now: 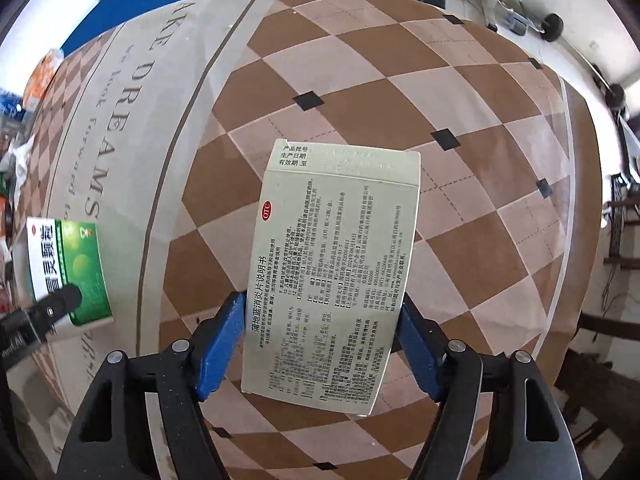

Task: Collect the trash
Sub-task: 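Grasp the open white box with the left gripper while the right grasps the cream leaflet box, then carry the white box and cream box down over the trash bin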

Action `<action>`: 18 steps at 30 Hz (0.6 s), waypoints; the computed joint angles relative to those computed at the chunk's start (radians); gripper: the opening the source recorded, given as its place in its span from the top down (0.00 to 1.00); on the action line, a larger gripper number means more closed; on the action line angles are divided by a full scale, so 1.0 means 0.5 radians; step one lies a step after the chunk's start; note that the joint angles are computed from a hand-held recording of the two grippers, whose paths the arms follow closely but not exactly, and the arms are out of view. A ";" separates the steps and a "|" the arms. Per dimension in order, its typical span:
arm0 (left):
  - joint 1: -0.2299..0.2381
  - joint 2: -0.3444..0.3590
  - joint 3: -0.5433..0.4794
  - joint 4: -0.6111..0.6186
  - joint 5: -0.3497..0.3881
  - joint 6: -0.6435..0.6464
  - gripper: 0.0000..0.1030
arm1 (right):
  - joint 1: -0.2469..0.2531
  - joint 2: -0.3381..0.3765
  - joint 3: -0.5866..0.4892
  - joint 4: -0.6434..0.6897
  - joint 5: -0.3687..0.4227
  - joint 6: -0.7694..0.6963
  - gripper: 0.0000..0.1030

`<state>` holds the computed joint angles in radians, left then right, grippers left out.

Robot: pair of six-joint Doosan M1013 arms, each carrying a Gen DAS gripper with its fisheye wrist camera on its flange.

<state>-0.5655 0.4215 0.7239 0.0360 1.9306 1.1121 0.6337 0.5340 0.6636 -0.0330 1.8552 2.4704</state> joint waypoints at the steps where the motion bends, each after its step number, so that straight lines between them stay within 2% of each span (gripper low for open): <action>1: 0.008 -0.008 0.020 -0.007 -0.016 0.002 0.27 | 0.005 0.008 -0.014 -0.008 0.029 -0.056 0.27; 6: 0.007 -0.009 0.045 -0.009 -0.042 0.006 0.27 | -0.003 0.051 -0.053 0.003 0.162 -0.068 0.24; 9: 0.005 -0.064 0.094 0.002 -0.063 0.015 0.29 | 0.010 0.047 -0.059 -0.049 0.142 -0.035 0.21; 11: 0.001 -0.091 0.116 0.025 -0.088 0.029 0.29 | 0.021 0.043 -0.062 -0.087 0.129 -0.019 0.21; 13: -0.021 -0.112 0.134 0.049 -0.109 0.034 0.29 | 0.033 0.053 -0.078 -0.103 0.102 0.003 0.27; 18: -0.076 -0.214 0.203 0.122 -0.149 0.045 0.29 | 0.063 -0.025 0.029 -0.076 -0.016 0.100 0.27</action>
